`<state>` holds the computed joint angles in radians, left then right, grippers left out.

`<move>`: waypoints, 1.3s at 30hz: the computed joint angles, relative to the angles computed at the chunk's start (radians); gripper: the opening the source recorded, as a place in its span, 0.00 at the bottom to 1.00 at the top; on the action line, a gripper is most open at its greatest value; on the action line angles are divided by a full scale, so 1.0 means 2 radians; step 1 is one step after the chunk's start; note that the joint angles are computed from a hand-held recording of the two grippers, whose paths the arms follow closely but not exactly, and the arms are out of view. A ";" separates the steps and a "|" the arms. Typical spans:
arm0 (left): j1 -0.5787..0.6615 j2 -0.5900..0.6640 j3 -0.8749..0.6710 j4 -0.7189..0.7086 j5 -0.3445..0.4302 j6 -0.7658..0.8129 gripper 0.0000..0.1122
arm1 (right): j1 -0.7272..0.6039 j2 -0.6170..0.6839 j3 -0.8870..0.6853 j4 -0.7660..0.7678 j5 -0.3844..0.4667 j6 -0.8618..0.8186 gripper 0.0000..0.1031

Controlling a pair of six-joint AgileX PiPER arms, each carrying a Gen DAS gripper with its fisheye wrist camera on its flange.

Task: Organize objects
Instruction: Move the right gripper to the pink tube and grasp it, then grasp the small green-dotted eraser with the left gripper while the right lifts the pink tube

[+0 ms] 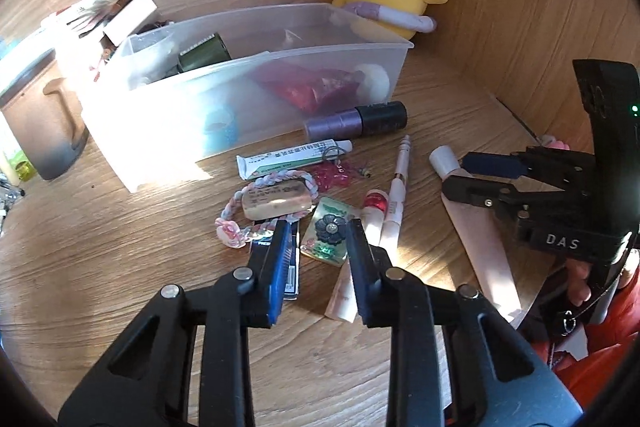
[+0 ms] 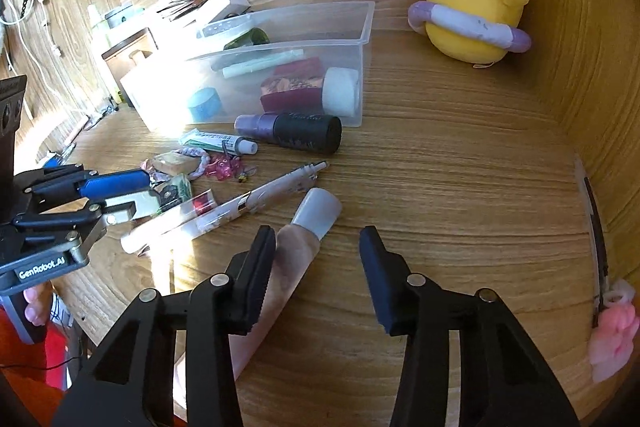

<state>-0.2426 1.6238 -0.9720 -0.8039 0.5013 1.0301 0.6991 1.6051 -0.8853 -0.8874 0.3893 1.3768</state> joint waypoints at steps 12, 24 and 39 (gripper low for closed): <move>-0.001 0.015 -0.021 0.030 0.021 -0.026 0.25 | 0.015 0.038 -0.047 0.019 0.017 -0.039 0.40; -0.037 0.024 -0.029 0.081 -0.010 -0.049 0.25 | 0.014 0.037 -0.038 -0.002 0.001 -0.053 0.21; 0.001 0.000 -0.023 -0.021 0.002 0.019 0.21 | 0.003 -0.010 -0.011 -0.074 -0.002 0.048 0.20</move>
